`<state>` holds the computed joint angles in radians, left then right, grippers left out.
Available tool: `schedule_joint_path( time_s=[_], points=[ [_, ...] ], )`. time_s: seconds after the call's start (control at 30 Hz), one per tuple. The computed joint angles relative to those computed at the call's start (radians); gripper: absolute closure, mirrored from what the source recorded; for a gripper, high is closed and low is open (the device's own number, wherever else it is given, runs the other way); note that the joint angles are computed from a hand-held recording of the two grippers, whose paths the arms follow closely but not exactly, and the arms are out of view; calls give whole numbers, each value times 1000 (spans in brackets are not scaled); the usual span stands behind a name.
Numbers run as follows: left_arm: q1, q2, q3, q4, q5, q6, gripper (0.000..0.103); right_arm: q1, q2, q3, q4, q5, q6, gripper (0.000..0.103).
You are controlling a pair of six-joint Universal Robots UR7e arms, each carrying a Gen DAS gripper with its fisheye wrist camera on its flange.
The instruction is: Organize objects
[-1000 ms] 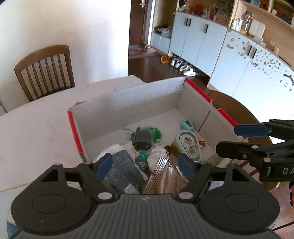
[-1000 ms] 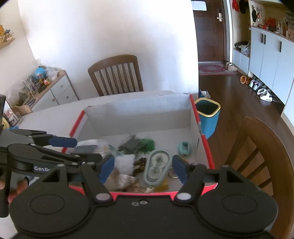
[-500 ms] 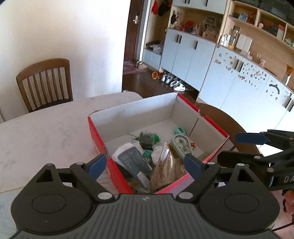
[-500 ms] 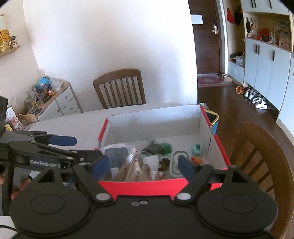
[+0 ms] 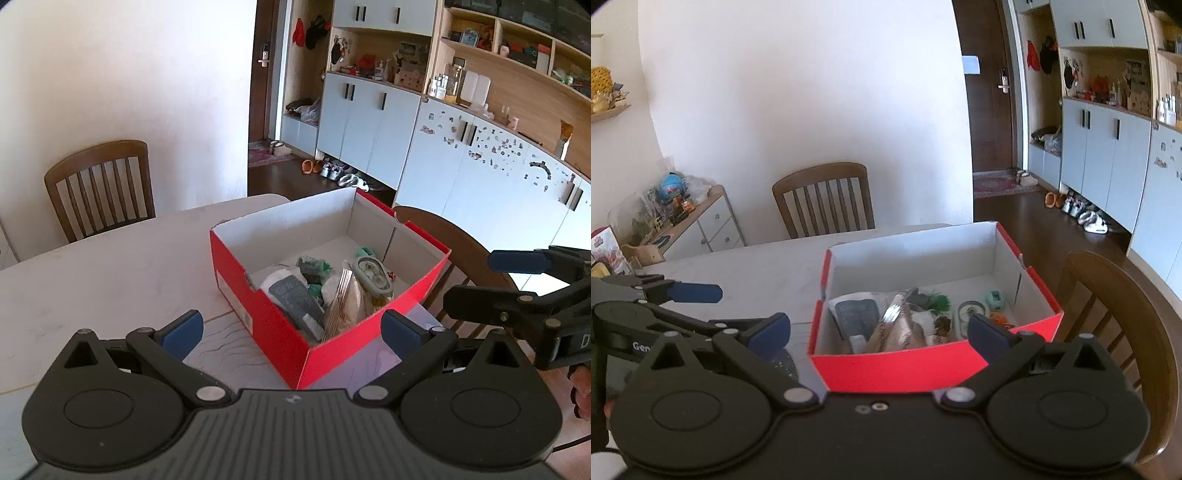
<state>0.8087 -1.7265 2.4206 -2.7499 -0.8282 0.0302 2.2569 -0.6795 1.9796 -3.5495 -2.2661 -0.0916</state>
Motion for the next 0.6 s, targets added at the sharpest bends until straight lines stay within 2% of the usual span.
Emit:
schedule_joint_path(
  time_s=[0.37, 0.6],
  points=[
    [-40, -127, 50, 46, -1, 35, 0, 60, 40, -9, -39, -58, 41, 1],
    [-52, -154, 62, 37, -15, 67, 0, 84, 48, -8, -53, -96, 61, 1]
  ],
)
